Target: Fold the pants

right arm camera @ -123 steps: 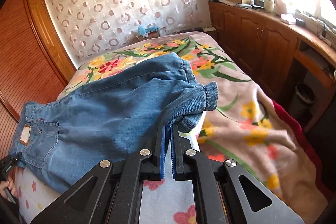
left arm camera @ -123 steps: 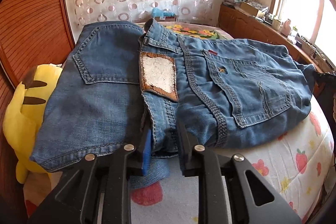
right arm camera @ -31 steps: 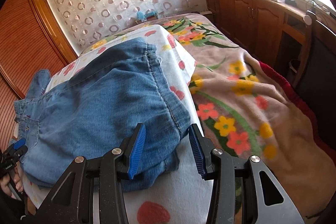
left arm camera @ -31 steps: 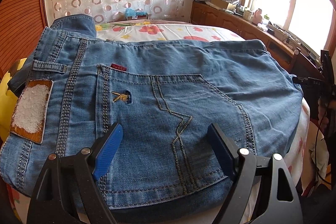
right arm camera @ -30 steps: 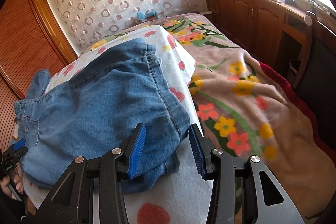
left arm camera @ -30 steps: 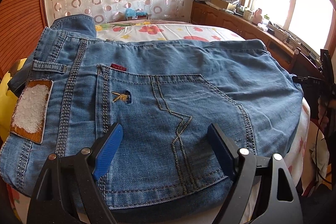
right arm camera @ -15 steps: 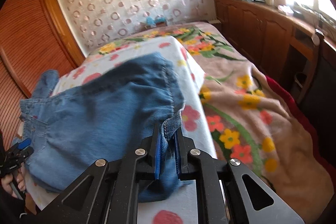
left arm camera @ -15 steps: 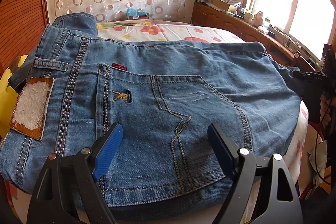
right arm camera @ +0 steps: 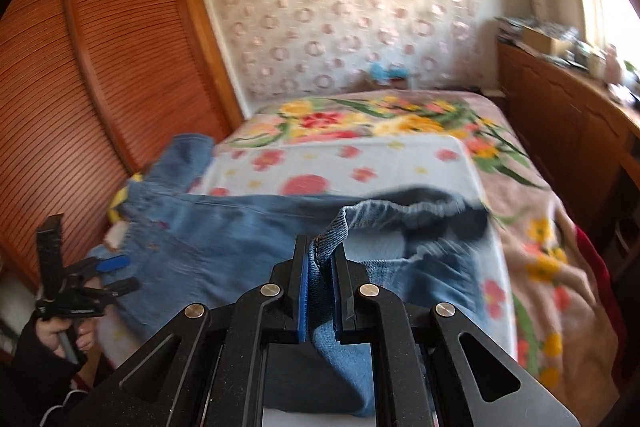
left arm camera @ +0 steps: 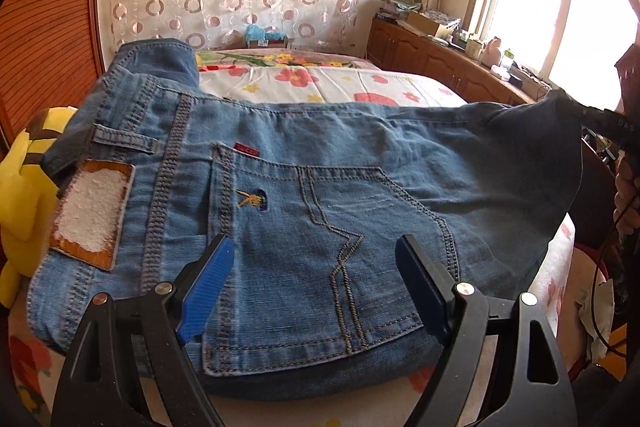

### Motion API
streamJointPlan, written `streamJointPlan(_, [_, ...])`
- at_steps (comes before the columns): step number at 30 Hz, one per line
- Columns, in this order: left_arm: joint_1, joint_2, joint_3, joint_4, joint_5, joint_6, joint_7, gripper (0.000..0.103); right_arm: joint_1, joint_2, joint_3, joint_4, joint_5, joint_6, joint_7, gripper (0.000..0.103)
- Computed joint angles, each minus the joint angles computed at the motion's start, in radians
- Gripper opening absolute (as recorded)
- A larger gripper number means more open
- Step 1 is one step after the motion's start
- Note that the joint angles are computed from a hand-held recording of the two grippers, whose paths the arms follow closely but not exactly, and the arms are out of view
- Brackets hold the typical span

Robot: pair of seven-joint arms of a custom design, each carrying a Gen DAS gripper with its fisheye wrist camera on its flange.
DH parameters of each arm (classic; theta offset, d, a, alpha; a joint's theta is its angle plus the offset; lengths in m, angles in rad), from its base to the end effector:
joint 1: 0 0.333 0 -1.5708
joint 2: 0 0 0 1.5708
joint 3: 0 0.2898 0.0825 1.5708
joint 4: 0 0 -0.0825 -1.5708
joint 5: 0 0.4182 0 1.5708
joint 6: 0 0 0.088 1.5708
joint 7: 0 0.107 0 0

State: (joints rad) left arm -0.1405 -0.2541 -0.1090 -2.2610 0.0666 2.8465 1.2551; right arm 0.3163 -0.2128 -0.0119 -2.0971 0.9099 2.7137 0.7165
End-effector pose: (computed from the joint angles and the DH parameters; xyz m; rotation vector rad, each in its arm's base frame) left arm 0.5406 -0.1448 0.5253 -1.7818 1.7775 -0.9347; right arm 0.5588 0.1456 0.5627 -1.8295 1.1174 -0.3801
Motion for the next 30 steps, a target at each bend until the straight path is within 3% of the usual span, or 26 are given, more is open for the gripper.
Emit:
streamJointPlan(10, [0.022, -0.049, 0.007, -0.043, 0.021, 0.016, -0.038, 0.083, 0.043, 0.054, 0.028, 0.139, 0.069, -0.162, -0.127, 0.008])
streamJointPlan(15, [0.03, -0.063, 0.012, -0.06, 0.03, 0.019, -0.053, 0.083, 0.03, 0.138, 0.051, 0.246, 0.029, -0.235, -0.121, 0.009])
streamJointPlan(17, [0.031, -0.069, 0.015, -0.067, 0.03, 0.02, -0.057, 0.083, 0.022, 0.158, 0.067, 0.263, -0.028, -0.234, -0.084, 0.009])
streamJointPlan(20, [0.028, -0.067, 0.019, -0.066, 0.027, 0.021, -0.058, 0.083, 0.013, 0.177, 0.082, 0.272, -0.107, -0.213, -0.029, 0.035])
streamJointPlan(21, [0.025, -0.064, 0.02, -0.064, 0.024, 0.021, -0.056, 0.083, 0.013, 0.191, 0.086, 0.292, -0.12, -0.215, -0.009, 0.038])
streamJointPlan(26, [0.006, -0.035, 0.025, -0.032, 0.005, 0.02, -0.022, 0.083, 0.014, 0.19, 0.101, 0.288, -0.199, -0.145, 0.066, 0.045])
streamJointPlan(30, [-0.013, 0.013, 0.024, 0.023, -0.02, 0.016, 0.024, 0.083, 0.013, 0.147, 0.103, 0.209, -0.295, -0.067, 0.134, 0.045])
